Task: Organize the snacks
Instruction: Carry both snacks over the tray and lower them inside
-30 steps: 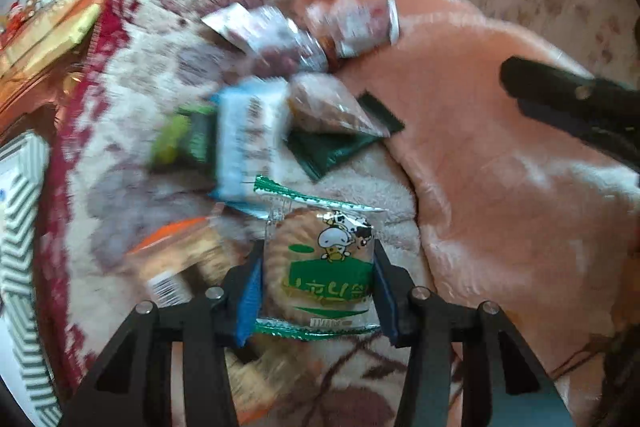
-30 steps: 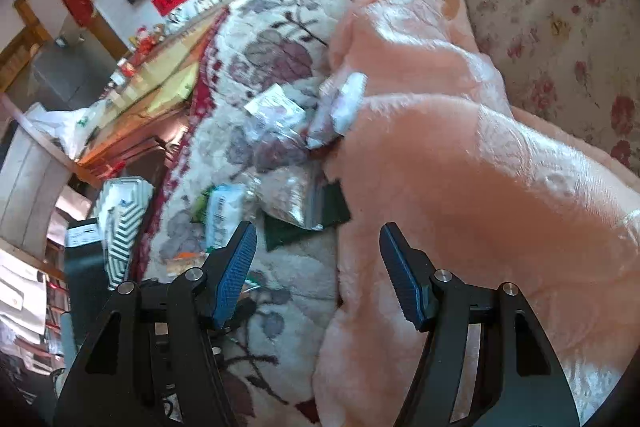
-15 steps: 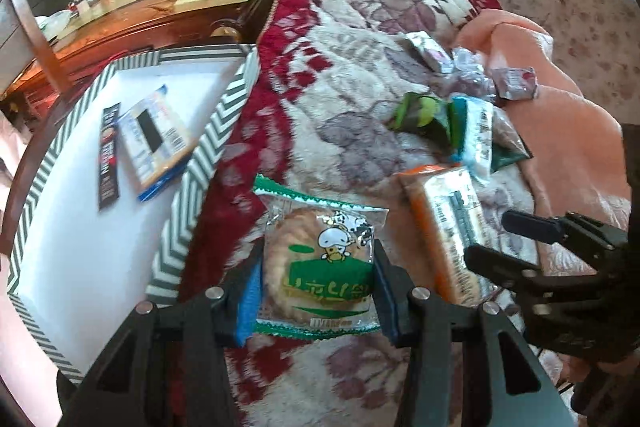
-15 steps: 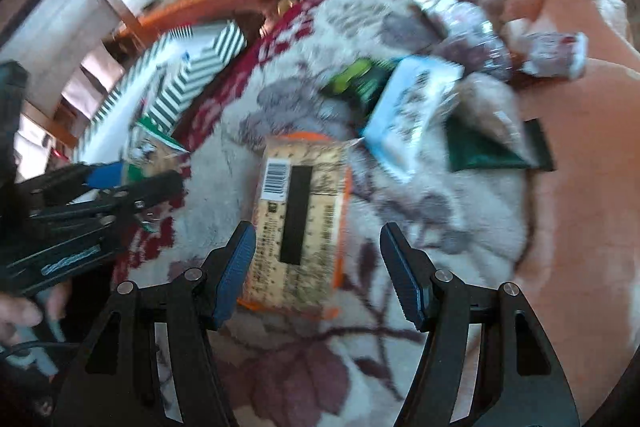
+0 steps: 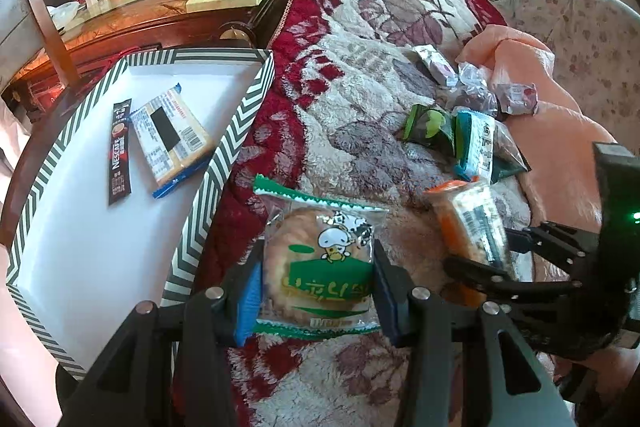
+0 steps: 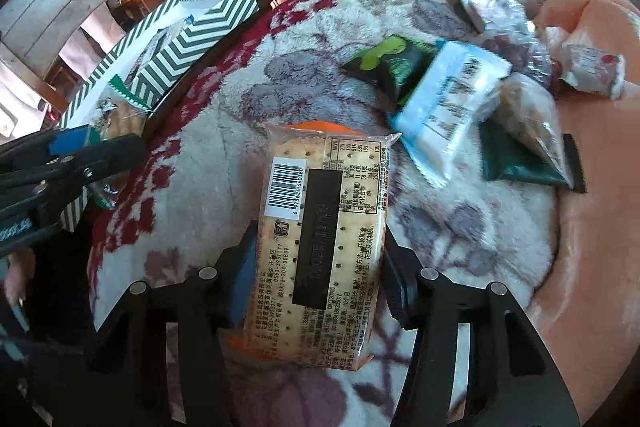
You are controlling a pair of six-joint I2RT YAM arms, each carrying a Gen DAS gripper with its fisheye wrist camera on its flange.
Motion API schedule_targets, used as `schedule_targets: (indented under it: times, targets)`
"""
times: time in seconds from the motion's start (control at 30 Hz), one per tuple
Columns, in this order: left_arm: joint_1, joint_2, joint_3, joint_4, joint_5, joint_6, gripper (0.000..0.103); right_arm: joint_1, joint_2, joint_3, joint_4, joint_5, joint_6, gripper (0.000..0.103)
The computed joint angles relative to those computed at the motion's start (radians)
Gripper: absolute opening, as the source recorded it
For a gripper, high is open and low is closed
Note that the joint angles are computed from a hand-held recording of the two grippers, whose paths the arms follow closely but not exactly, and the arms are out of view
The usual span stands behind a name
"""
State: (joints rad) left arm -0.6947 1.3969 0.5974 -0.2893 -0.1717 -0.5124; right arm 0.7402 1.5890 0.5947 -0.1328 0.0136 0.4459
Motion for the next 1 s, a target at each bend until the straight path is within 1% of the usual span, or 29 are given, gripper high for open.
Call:
schedule_targets:
  times: [0.13, 0.27, 0.53, 0.7, 0.83, 1.0]
  targets:
    - [-0.006, -0.018, 0.011, -0.032, -0.017, -0.010, 0.051, -0.025, -0.100, -0.070, 0.017, -0.029, -0.016, 0.054]
    - [-0.003, -0.058, 0.028, -0.082, -0.041, -0.009, 0.051, -0.069, -0.170, -0.101, 0.037, -0.077, -0.024, 0.054]
    - [0.000, -0.116, 0.029, -0.116, -0.062, -0.019, 0.051, -0.052, -0.268, -0.096, -0.005, -0.060, -0.017, 0.054]
    - [0.035, -0.168, 0.017, -0.125, -0.068, -0.009, 0.051, -0.030, -0.281, -0.075, -0.025, -0.050, -0.003, 0.054]
    - [0.114, -0.194, -0.001, -0.120, -0.065, 0.028, 0.051, -0.012, -0.255, -0.047, -0.026, -0.052, 0.004, 0.054]
    - [0.214, -0.184, -0.025, -0.096, -0.052, 0.076, 0.051, 0.000, -0.190, -0.009, -0.014, -0.064, 0.000, 0.054]
